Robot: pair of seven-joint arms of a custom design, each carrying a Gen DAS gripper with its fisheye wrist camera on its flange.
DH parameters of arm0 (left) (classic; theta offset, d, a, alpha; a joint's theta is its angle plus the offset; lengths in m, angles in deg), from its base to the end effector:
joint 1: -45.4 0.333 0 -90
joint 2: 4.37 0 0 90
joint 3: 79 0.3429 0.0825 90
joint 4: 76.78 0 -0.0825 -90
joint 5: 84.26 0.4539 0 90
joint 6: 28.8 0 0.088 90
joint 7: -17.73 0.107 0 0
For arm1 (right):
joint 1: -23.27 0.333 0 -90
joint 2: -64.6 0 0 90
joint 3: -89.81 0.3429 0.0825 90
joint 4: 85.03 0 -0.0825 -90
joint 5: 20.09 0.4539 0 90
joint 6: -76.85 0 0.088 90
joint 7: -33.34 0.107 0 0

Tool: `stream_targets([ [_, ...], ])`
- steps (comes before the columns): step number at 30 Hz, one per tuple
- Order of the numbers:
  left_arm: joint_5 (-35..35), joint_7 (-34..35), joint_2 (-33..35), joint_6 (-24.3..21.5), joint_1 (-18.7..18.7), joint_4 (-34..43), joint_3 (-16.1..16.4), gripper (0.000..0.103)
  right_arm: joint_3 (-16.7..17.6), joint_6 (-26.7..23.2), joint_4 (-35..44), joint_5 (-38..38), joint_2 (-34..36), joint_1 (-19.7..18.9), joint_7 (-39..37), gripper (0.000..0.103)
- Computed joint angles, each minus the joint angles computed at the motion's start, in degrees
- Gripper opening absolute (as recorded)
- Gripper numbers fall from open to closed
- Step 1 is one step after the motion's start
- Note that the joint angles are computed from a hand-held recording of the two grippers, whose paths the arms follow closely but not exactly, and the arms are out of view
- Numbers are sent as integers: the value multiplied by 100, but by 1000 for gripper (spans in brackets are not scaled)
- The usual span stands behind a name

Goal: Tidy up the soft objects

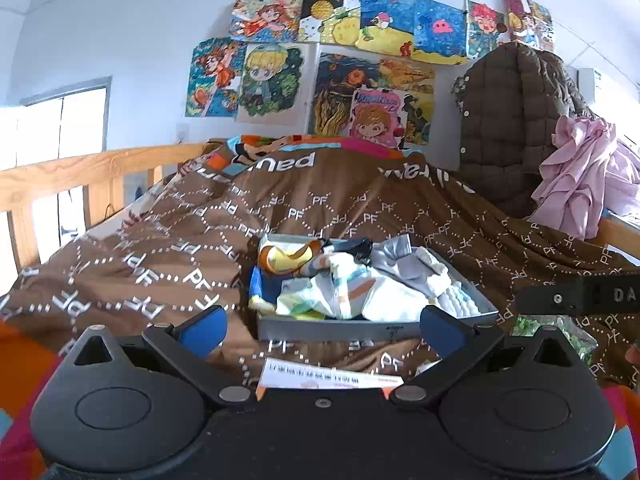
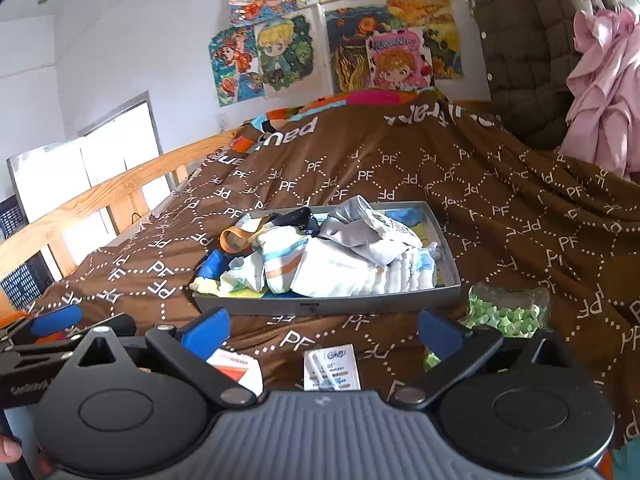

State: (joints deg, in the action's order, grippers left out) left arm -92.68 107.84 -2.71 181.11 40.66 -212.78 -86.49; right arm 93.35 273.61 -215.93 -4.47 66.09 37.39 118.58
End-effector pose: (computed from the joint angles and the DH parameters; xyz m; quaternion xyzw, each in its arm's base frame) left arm 0.5776 -0.1053 0.4437 -0.5628 0.5810 -0.4632 0.3622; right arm 0.5944 0.1565 0.4585 -0.6237 0.5755 -0.3000 0.4356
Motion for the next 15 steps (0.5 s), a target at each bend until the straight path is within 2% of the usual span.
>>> stream_targets([
  [8,46,-28,-132,112,18,-277,-34,102,48,416,-375,890,-145,155,-577,103],
  [15,21,-10,-236,50,27,-454,-101,102,77,593,-577,1296,-205,200,-932,103],
])
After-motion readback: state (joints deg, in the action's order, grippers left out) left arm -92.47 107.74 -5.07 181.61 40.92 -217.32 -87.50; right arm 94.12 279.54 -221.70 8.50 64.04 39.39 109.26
